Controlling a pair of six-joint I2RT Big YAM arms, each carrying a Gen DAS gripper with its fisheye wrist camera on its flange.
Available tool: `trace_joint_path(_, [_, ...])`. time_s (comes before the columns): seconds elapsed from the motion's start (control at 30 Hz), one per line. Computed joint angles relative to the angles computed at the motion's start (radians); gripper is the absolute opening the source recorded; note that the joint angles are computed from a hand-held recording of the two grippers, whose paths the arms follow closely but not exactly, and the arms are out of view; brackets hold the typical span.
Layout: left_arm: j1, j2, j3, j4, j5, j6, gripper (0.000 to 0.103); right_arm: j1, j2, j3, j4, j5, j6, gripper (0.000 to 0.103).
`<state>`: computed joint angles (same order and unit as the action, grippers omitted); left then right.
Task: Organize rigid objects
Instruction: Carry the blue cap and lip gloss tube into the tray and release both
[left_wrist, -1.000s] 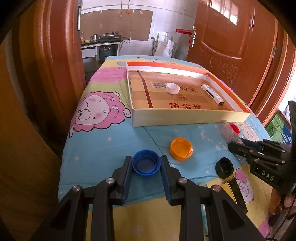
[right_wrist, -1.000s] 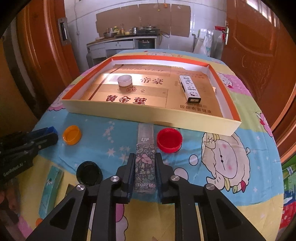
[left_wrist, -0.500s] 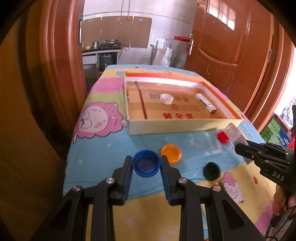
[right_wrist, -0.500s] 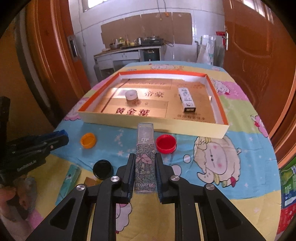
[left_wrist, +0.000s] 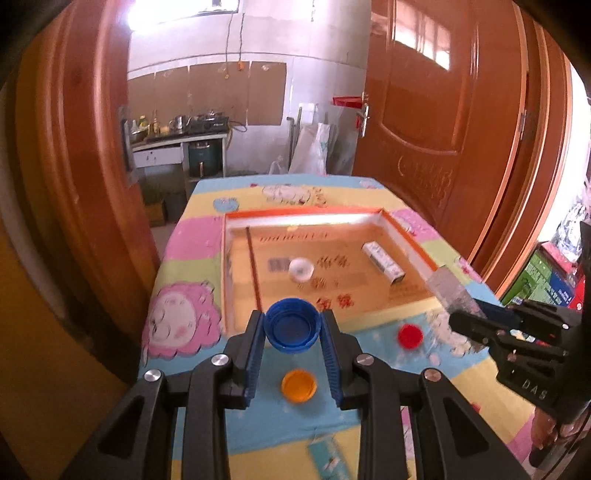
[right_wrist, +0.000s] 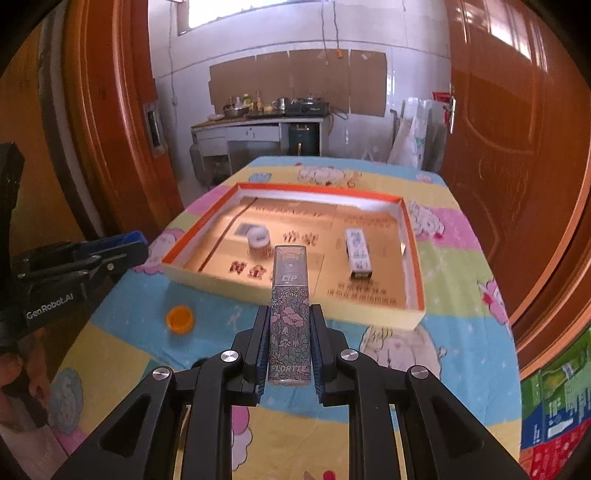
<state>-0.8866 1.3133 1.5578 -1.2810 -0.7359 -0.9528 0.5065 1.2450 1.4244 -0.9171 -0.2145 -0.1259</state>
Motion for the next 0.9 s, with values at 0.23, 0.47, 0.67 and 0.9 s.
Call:
trace_joint_path(0.23, [0.072,0.061,0.095,0.035,0.026,0.094,0.030,-0.012,0.075,0.103,-0.019,-0.030,0.002,0.020])
trace_joint_path(0.47, [0.166,0.093,0.114,0.080,0.075,0.106,0.030,-0.012,0.181,0.220,-0.031,-0.032,0.020,0.020])
trace_joint_path(0.67, [0.233,0.098,0.051,0.106,0.144,0.076,0.030,0.006,0.290,0.320,-0.049,-0.008,0.026,0.020])
trace_joint_path(0.9, [0.252,0.100,0.006,0.113,0.166,0.072,0.030,0.012,0.368,0.339,-0.041,-0.009,0.050,0.020])
